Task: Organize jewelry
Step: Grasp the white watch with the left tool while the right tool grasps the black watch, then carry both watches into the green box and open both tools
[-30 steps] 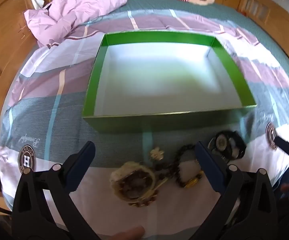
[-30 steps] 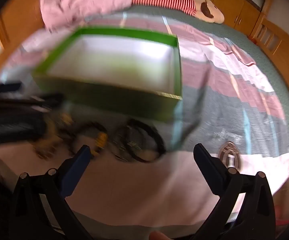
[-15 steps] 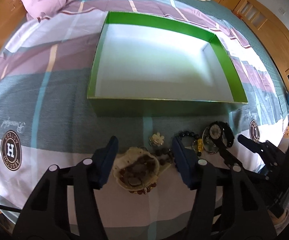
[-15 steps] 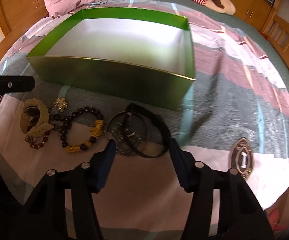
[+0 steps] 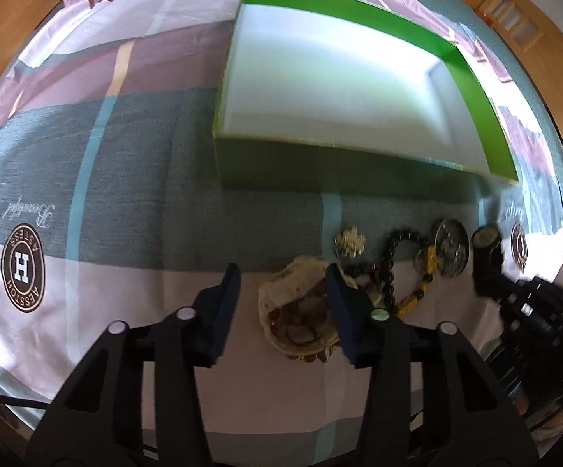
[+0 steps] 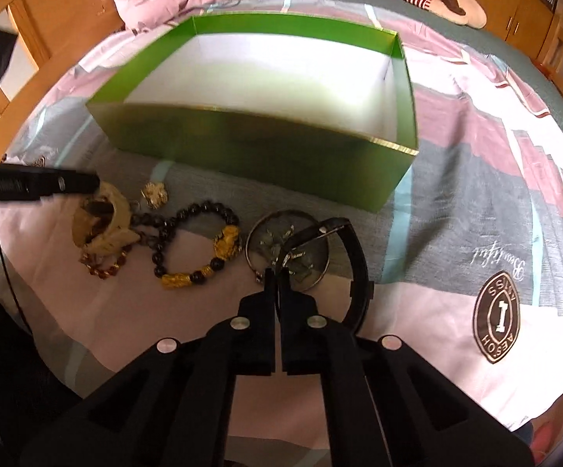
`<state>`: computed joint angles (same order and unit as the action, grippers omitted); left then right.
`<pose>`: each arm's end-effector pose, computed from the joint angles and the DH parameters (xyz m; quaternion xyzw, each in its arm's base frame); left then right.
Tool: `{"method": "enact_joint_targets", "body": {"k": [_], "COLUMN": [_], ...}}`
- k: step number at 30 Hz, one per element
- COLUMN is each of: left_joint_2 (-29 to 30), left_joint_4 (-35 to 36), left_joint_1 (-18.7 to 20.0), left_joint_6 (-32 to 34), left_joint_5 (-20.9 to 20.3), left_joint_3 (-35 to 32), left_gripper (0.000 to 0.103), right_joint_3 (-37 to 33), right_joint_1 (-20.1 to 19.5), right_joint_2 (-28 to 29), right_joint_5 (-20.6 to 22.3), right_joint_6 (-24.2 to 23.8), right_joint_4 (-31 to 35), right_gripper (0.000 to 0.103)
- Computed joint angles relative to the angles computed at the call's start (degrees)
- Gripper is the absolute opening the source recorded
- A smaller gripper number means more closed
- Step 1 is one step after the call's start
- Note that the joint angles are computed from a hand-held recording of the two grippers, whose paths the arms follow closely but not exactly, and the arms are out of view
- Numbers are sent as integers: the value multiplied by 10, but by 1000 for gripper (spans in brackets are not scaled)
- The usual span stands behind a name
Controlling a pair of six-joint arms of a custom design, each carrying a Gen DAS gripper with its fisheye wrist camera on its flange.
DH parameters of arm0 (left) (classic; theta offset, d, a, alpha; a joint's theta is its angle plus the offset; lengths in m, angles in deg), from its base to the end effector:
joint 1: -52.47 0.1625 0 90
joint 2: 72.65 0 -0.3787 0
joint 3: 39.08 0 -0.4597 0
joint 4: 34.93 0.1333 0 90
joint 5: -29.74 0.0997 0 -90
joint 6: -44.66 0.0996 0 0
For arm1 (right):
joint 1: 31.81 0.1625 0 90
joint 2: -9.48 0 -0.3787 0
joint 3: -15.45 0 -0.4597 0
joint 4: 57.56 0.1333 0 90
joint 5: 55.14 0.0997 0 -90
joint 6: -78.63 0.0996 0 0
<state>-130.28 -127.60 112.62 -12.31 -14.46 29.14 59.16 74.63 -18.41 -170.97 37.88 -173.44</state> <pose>-0.1927 -0.7470 0.3154 -0.1893 0.8997 -0.2206 0.3257 0.3383 -0.8290 0.1435 0.4475 -0.8619 0.0367 0.2356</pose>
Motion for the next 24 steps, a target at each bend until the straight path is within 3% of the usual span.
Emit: {"method": "enact_joint_targets", "body": {"k": [2, 4, 6, 8, 13, 16, 17, 18, 20, 24], "left_joint_2": [-3, 2, 5, 6, -26, -27, -23, -21, -9, 7], "left_joint_4": [-20, -15, -25, -28, -153, -164, -156, -145, -122, -94], "left_joint_1": [3, 8, 13, 14, 9, 8, 9, 8, 11, 15], "left_joint_6": [13, 11, 16, 13, 70, 78, 75, 70, 62, 48], "left_joint_5": [-11, -20, -25, -23, -39, -43, -42, -41, -36, -33], "left_joint_3": [11, 9, 13, 13, 62, 62, 55, 52, 36, 14], "left_gripper": [41, 38, 30, 23, 19, 19, 19, 19, 20, 20], "right_joint_3": [-5, 1, 8, 3, -24, -36, -37, -39, -49, -32], "right_joint_1": [-1, -1, -2, -3, -9, -13, -13, -14, -15, -13], "right_joint_2": [1, 0, -2, 2, 18, 26, 27, 30, 38, 29], "right_joint_5": [-1, -10, -15, -22, -36, -40, -42, -45, -49, -41], "right_joint_6": [7, 5, 2, 2, 19, 29, 27, 24, 24, 2], "right_joint_4": [1, -20, -43, -56, -37, -24, -25, -24, -10, -25], "right_gripper": [5, 16, 44, 51, 51, 51, 47, 32, 11, 7]}}
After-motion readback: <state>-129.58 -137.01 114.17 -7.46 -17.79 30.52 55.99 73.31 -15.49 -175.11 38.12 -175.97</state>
